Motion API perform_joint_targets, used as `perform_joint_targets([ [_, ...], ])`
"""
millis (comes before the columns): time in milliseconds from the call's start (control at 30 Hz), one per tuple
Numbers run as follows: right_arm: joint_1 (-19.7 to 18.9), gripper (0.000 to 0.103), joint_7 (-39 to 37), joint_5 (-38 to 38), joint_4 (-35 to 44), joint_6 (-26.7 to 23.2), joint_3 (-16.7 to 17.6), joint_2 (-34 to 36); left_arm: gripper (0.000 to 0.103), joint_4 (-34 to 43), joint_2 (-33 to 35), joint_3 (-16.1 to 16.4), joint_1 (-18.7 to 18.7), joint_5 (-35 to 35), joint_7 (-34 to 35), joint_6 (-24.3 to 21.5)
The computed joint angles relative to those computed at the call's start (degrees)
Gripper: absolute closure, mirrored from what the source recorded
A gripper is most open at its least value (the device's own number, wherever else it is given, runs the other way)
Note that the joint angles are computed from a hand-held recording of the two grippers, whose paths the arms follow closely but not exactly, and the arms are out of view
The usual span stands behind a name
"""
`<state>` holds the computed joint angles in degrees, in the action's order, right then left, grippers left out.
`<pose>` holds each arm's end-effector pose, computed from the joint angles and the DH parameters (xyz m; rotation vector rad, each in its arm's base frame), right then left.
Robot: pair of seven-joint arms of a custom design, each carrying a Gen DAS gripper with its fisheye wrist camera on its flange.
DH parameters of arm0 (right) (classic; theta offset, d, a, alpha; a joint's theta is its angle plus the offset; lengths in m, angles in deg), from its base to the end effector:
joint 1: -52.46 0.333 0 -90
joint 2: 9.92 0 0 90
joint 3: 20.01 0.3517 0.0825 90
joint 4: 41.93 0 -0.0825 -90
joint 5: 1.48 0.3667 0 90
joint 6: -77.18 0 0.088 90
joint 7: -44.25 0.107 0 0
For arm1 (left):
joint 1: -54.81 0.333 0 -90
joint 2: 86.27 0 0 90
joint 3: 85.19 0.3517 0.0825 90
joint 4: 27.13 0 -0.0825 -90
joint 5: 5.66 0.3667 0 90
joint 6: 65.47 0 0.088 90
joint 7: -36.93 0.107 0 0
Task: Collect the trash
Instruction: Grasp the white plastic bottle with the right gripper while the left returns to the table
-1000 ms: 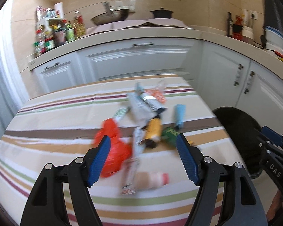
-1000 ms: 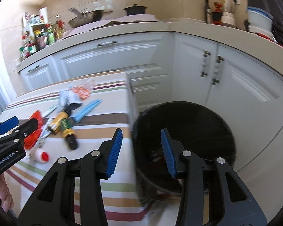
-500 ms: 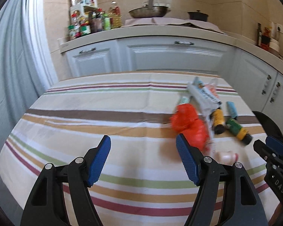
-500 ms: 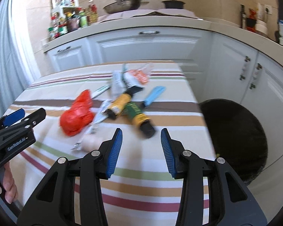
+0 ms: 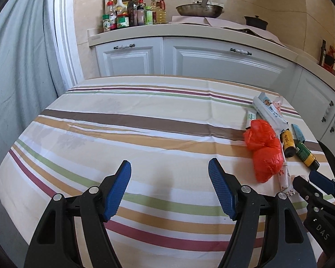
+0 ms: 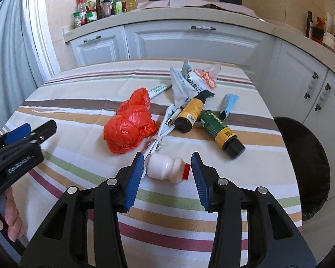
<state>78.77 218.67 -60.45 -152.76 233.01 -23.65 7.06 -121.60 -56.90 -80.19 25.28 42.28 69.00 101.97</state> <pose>0.5762 0.2782 0.4183 -1.5869 1.9600 -0.7549 0.6308 -0.3524 0.4285 -1.5545 1.9009 -0.8563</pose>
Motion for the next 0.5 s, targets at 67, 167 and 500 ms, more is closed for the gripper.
perform_joint_targets([
  [67,-0.23,0.06,-1.37,1.61,0.22,-0.81,0.35,0.29,0.033,-0.01,0.1,-0.27,0.33,-0.47,0.43,0.16],
  [167,-0.14,0.06,-1.63,2.44,0.01,-1.29,0.22,0.36,0.033,-0.08,0.24,-0.64,0.7,-1.39,1.36,0.5],
  [500,-0.23,0.063,-0.93,2.52,-1.68,-0.77,-0.33,-0.61,0.033,0.03,0.79,-1.13,0.34,-5.11,5.36,1.16],
])
